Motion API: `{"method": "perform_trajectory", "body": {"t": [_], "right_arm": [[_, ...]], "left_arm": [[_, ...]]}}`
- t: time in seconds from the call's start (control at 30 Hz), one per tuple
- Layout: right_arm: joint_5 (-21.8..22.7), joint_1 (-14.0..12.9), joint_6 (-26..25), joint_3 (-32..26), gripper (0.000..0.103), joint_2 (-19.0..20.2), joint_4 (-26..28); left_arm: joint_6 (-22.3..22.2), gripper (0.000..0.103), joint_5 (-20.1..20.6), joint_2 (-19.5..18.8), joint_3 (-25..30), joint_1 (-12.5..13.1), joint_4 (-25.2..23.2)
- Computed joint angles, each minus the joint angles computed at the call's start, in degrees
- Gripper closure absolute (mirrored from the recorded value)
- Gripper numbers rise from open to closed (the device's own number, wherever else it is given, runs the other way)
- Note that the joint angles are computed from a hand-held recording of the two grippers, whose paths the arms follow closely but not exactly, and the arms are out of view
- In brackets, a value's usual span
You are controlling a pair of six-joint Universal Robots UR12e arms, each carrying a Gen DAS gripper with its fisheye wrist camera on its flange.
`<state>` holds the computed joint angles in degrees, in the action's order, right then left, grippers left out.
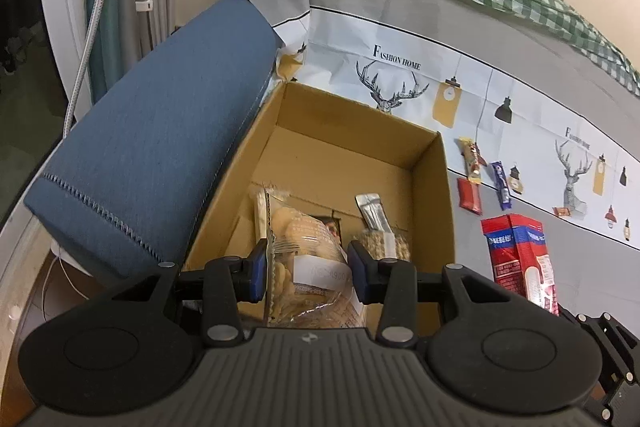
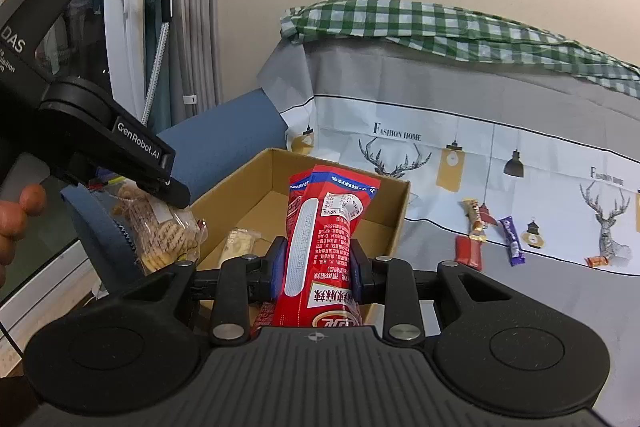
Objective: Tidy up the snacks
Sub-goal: 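Carry the wafer box with the right tool while the left tool carries the cookie bag to the box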
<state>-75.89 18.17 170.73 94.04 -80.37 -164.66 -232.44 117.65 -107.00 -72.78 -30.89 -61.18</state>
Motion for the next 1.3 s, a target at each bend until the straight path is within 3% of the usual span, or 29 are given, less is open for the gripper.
{"method": "perform_trajectory", "body": {"t": [0.77,1.3], "right_arm": [[-1.9,1.2,1.2,-12.4,0.070,11.8,7.7],[-2.5,1.5,1.4,-16.4,0.070,16.0,10.2]], "left_arm": [[6.5,0.058,-5.8,-7.3,5.3,5.8,-2.0],[8.8,0.058,-7.5,-10.4,7.3,7.5,-4.6]]}}
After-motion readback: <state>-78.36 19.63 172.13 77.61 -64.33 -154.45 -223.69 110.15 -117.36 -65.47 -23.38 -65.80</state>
